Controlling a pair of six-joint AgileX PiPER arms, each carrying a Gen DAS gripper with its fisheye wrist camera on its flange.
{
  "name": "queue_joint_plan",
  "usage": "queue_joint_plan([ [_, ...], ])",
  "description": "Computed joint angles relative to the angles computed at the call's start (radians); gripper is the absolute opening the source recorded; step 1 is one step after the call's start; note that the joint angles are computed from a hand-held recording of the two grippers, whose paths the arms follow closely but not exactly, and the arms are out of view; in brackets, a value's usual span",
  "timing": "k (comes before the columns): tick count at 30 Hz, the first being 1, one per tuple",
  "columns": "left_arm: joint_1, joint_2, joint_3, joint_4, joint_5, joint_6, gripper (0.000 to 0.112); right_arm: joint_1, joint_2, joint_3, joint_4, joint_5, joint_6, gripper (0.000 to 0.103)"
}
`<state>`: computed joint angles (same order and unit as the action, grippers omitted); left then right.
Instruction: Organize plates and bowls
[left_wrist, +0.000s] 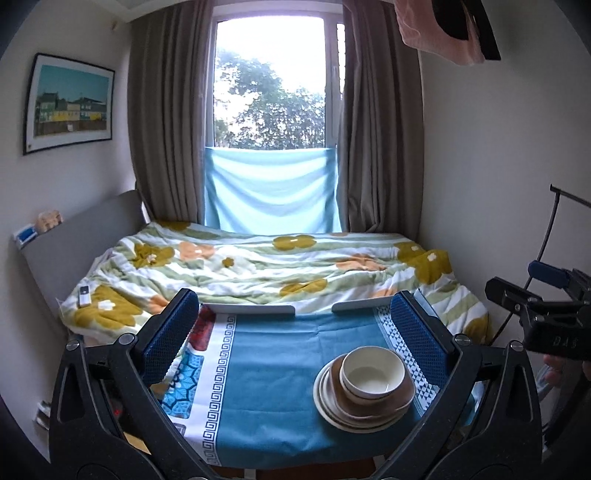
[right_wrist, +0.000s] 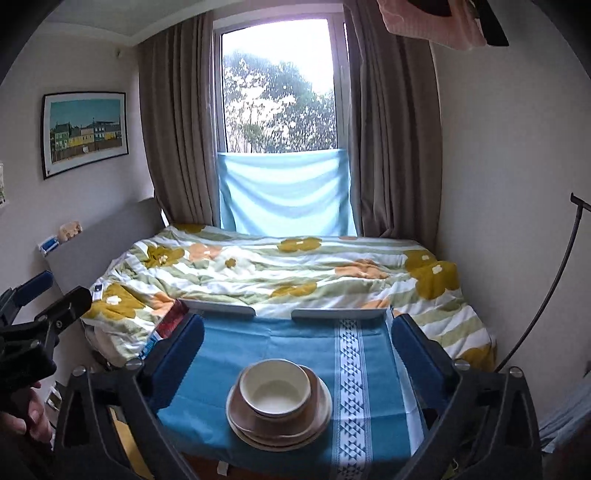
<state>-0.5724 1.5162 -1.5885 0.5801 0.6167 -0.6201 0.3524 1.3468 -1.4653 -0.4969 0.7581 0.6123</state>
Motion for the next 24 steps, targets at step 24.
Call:
queue_joint_plan([
  [24, 0.101, -0.044, 0.084, -0.047, -0.100, 0.066, 0.103, 0.146, 0.051, -0.014, -0.284, 0.084, 0.285, 0.102],
])
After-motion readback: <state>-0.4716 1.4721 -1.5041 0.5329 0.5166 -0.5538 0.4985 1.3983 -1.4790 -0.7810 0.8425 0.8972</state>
